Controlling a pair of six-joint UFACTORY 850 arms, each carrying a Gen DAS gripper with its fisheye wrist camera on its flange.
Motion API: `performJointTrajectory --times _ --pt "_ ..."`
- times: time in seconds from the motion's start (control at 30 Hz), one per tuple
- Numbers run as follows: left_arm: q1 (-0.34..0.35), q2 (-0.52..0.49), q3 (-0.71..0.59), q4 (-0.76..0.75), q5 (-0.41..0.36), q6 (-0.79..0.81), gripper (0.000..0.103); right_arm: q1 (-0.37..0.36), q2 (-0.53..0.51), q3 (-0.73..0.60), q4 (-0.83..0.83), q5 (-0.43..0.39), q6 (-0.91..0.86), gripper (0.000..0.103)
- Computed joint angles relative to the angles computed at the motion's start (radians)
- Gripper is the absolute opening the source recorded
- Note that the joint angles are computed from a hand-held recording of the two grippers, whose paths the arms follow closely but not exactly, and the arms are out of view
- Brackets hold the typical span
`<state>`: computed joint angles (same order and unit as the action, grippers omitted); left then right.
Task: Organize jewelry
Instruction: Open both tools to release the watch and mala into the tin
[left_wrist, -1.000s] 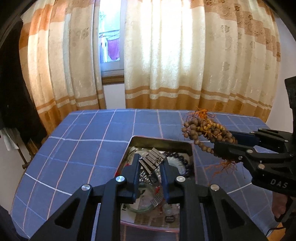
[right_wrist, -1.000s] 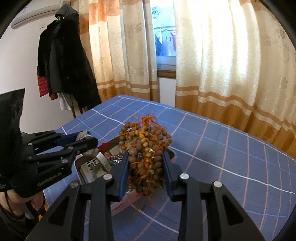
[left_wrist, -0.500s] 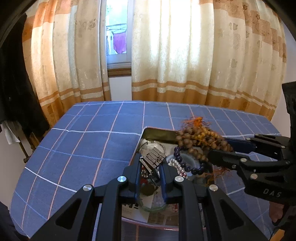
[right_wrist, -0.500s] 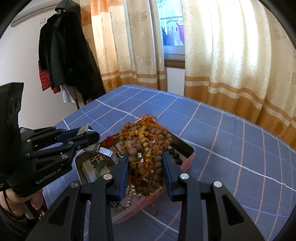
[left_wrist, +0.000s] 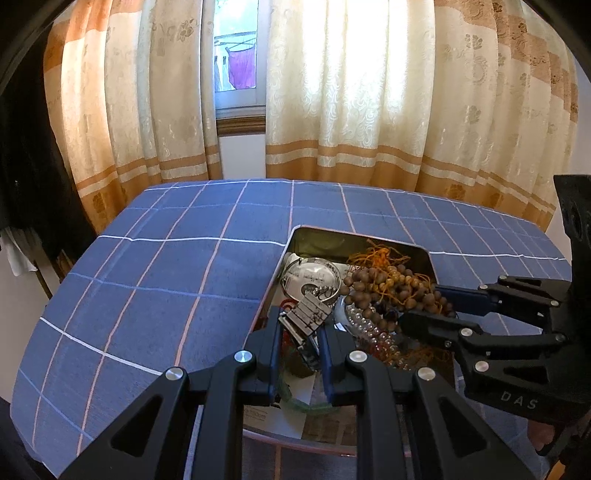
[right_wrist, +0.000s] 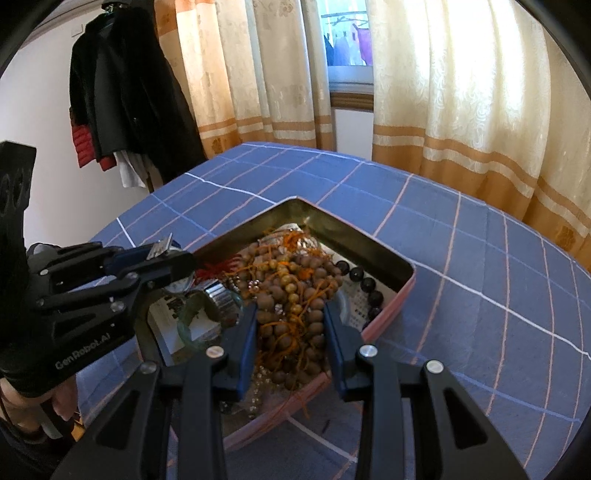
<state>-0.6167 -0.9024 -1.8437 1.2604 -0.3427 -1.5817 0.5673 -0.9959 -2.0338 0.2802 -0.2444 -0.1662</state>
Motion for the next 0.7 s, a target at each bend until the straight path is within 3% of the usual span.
performJointTrajectory --times 0.6,0.63,0.7 --pt "0.007 -0.012 -0.013 -0.073 0.022 0.052 0.021 0.005 -0.015 -0.024 -0.040 -0.024 0.031 0.034" --pt "0.007 -0.013 -0.014 -0.078 0.018 0.053 0.025 0.006 -0.016 -0.026 -0.039 -0.025 0.030 0.034" --pt "0.001 -0.010 -0.009 -0.033 -0.004 0.010 0.066 0.007 -0.019 -0.030 -0.064 -0.026 0.055 0.036"
